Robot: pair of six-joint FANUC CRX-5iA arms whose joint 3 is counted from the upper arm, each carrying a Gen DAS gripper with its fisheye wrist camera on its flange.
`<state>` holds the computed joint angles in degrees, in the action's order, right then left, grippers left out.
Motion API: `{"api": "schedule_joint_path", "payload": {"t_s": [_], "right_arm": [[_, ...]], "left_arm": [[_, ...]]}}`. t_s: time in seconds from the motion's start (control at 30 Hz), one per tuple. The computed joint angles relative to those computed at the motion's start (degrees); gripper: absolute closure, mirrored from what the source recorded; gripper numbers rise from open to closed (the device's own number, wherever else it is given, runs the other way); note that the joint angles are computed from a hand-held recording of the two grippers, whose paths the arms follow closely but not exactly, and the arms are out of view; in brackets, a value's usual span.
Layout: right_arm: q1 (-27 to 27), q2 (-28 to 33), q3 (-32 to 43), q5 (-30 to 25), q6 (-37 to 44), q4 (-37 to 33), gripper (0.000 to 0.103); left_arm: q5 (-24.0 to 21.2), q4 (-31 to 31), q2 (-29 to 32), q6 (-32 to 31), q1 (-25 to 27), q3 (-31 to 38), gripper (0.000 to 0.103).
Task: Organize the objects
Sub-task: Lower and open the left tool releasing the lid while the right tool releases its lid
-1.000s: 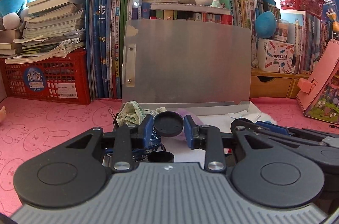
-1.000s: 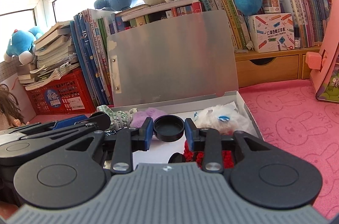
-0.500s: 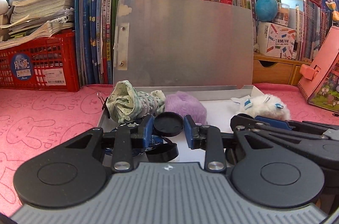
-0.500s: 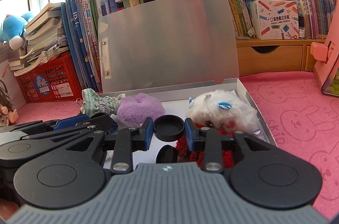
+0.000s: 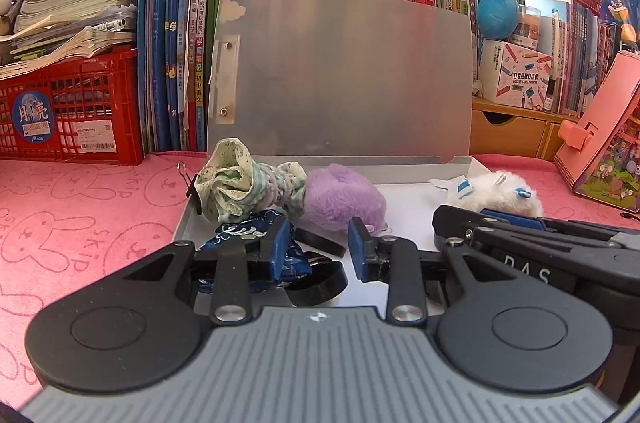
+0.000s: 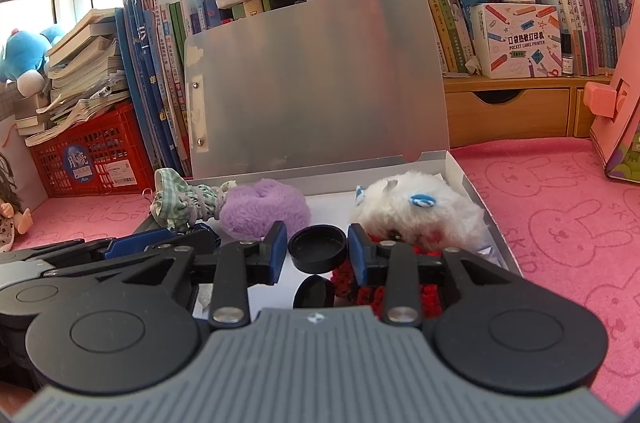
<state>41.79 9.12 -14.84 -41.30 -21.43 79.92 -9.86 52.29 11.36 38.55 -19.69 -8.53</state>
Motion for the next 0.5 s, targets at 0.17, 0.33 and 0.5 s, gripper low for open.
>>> {"api": "schedule_joint_path", "payload": {"t_s": [0.17,0.33,0.5], "right_arm": [[-0.2,-0.4,-0.5,-0.6,-1.8,1.3,0.051],[-0.3,-1.2,-1.2,-1.9,-5.0,2.2,0.045],[0.5,-2.4,-1.8,-4.7,-7.3,2.9,0.038]], "left_arm": [[-0.1,-0.4,0.0,0.6,0.1,0.1,0.062],[-1.1,-8.4,-0.6,8.1,1.1,1.7,0.04],[-2.6,-11.2,-2.5,11.0,2.0,1.5,0.017]]}}
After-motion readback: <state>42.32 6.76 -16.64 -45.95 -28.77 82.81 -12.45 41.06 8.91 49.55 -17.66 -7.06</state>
